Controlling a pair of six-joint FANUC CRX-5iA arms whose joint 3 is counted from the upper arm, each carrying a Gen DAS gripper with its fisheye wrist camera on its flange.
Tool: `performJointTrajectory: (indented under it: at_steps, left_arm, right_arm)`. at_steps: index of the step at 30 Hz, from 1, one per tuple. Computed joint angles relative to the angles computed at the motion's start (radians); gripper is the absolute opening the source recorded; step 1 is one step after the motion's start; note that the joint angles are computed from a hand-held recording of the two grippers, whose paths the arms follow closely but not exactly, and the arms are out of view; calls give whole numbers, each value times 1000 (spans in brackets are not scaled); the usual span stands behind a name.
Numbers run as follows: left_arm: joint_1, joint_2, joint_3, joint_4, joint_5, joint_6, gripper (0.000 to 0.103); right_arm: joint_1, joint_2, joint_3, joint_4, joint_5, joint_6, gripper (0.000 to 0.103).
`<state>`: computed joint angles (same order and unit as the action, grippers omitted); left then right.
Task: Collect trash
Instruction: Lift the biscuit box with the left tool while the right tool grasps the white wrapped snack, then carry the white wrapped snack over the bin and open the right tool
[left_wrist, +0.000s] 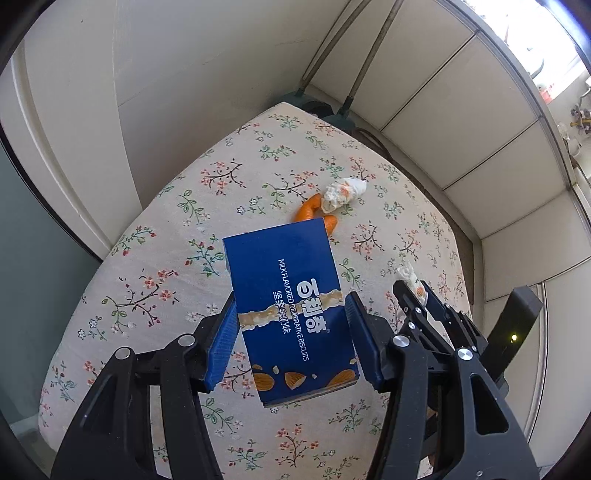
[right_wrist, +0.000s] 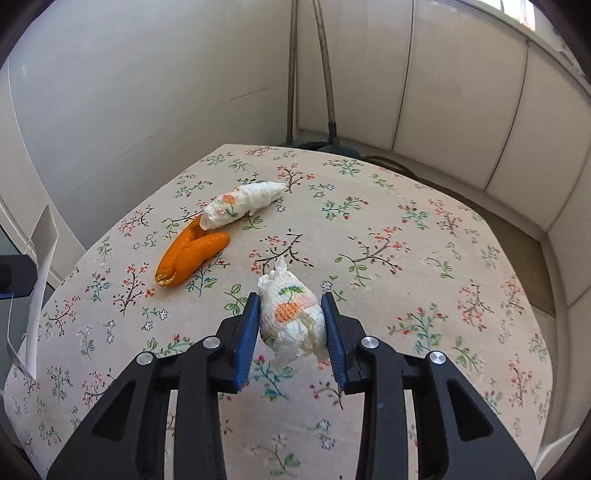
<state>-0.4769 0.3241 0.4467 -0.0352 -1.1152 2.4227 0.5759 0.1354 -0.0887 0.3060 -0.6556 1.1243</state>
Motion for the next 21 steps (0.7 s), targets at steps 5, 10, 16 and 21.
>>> performJointTrajectory:
  at_steps: [5, 10, 16, 21]
  left_arm:
    - [-29, 5, 25, -1, 15, -14, 54]
    - [-60, 13, 53, -9, 26, -23, 54]
    - [-112, 44, 111, -28, 19, -39, 54]
    - [-163, 81, 168, -35, 11, -62, 54]
  right_arm:
    - [14, -128, -133, 140, -25, -197, 34]
    - [21, -253, -255, 282, -79, -363, 34]
    - [4, -389, -347, 343, -171, -441, 34]
    - [-38, -507, -409, 379, -240, -458, 34]
